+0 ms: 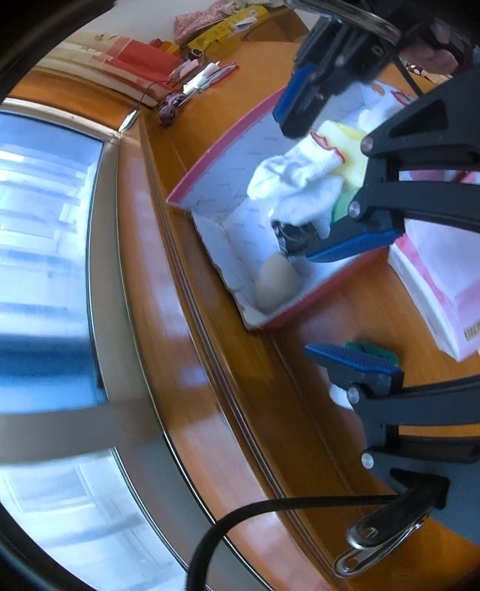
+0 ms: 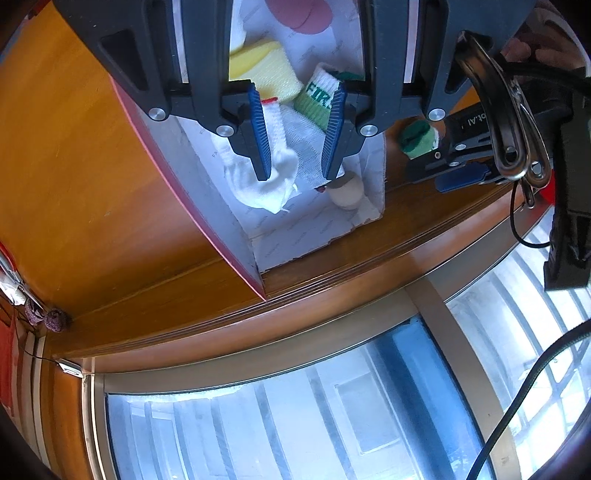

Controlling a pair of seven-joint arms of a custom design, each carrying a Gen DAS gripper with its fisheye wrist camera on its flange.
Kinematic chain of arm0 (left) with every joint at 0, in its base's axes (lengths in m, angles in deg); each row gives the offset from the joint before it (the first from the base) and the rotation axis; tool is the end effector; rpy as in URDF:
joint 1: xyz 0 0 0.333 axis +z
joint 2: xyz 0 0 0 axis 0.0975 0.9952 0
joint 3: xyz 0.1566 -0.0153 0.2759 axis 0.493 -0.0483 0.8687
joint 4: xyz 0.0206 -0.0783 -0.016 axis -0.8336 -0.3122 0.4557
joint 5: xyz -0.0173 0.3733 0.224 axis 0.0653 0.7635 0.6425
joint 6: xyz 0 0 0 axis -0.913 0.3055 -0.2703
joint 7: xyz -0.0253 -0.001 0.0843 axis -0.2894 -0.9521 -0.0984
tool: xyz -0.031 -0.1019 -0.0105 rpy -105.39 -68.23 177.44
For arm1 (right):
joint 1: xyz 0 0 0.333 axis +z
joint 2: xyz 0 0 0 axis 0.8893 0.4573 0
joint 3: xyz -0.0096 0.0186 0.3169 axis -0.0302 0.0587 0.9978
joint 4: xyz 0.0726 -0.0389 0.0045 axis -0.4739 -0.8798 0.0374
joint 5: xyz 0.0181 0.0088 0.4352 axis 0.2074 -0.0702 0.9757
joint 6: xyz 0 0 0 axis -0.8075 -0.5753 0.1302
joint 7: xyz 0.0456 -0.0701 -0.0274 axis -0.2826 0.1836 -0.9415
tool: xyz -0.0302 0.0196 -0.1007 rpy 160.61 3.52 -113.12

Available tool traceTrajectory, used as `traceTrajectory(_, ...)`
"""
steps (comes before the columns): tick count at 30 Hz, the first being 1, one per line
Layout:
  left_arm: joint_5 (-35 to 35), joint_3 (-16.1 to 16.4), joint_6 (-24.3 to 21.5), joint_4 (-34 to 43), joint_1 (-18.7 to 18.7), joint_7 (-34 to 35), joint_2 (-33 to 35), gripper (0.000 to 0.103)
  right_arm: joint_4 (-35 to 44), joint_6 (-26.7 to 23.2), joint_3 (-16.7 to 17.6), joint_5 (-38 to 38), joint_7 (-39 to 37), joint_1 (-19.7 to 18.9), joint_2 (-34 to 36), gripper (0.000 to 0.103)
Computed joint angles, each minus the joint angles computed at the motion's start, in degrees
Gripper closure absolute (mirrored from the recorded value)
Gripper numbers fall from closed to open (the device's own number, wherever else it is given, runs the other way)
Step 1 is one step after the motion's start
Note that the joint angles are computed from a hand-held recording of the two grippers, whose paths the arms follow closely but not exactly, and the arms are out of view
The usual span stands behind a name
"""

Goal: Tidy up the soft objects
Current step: 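Grasp the green-white FIRST sock with the left gripper and lift it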

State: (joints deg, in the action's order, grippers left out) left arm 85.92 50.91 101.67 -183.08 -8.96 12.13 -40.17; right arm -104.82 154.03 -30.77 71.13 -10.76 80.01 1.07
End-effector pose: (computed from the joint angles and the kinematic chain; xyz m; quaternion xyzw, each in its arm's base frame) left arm 0.4869 -0.2889 0.4749 -0.8036 0.5244 -0.1970 0.2012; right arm 0.5736 0.2107 0.4726 -0.8220 0.4407 -0.0341 0.3590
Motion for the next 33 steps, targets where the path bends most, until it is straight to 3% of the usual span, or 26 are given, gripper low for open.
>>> traceTrajectory(10,-4.1,0.6,-1.2,-6.7,0.6,-0.8,-5.2,0.055,-1.7,-0.1,-0.4,0.9,-0.5,0.5,-2.3,0.073)
traceTrajectory(16,-6.5,1.0,0.1,-8.3,0.5,0.8,-4.7,0.049,-2.5,-0.2,-0.5,0.2,-0.1,0.6,-2.8,0.073)
traceTrajectory(25,-7.6,1.5,0.5,-8.6,1.1,2.3,-2.1,0.049,-4.4,0.2,-0.8,-0.2,0.2,0.8,-4.3,0.073)
traceTrajectory(33,-5.9,1.6,4.7,-10.8,1.7,3.0,-2.1,0.053,-8.8,2.4,-0.4,-3.4,4.6,1.3,-7.8,0.073)
